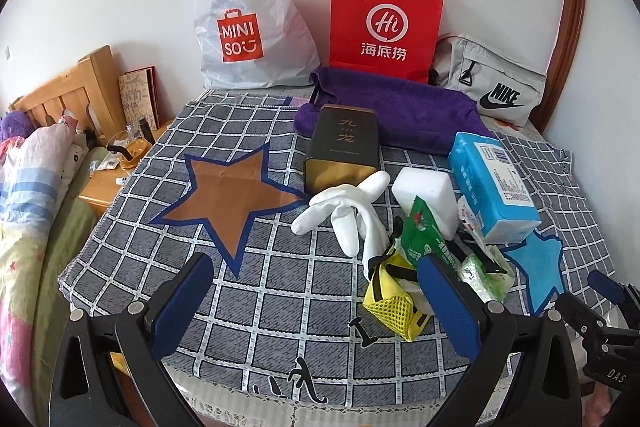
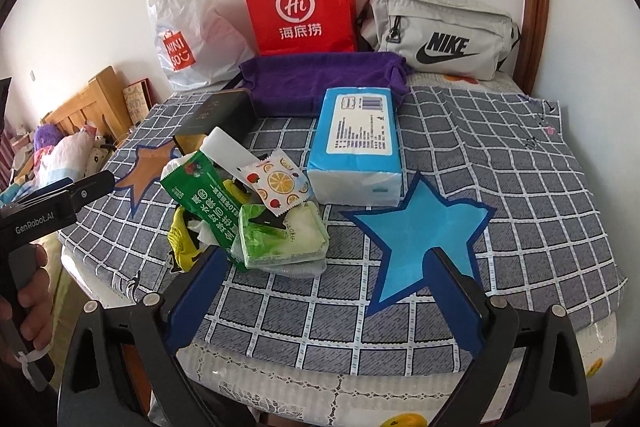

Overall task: Organize soft objects
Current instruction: 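Grasp the green snack packet with the left tool while the right tool grasps the light-green tissue pack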

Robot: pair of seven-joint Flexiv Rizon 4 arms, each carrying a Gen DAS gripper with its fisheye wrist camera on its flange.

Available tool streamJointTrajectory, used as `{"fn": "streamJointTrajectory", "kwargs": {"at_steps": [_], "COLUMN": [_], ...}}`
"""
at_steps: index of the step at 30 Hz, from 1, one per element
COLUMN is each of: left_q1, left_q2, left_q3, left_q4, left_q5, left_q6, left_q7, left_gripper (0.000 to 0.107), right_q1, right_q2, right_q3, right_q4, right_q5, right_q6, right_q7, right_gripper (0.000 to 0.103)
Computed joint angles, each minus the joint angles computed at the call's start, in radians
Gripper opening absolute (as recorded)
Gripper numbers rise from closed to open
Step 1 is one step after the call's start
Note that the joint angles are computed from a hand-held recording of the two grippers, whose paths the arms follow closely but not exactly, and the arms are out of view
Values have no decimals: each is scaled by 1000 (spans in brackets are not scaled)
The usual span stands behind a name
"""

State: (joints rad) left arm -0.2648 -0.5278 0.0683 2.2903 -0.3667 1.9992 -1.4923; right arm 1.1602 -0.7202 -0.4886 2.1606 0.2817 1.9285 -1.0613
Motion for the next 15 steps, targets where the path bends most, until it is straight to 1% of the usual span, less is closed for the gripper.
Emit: {"fn": "streamJointTrajectory", "kwargs": {"at_steps": [1,4,8,10,12,13,15], "left_q1": [22,83,121,150,170,187,221], "left_q2": [-6,-27,-55,-67,-75,-78,-84], "left_q3": [-15,-55,-79,-100,-113,-126,-152], "left_q4": [-2,-13,-32,-40,-46,-47,-50], "left_q5": [13,56,94,124,148,164,197], "left_q6": [1,-6,-20,-30,-33,-32,-30], "left_q7": [-9,-36,-58,-66,-76,-82,-95], "left_gripper": [102,102,102,102,102,102,102], "right_q1": [-30,-121,-255,-309,-386,-415,-447], "right_q2": [-4,-15,-36,-51,-65,-72,-90], "right_q3": [28,114,248,301,375,402,428], "right_q4": [-12,-45,-94,-121,-149,-161,-182], "right_q5": [-11,-48,-108,-137,-178,-194,-212], "right_q6": [0,0,22,18,13,10,9], "right_q7": [3,9,7,8,16,22,37], "right_gripper": [92,92,92,92,92,92,92]}}
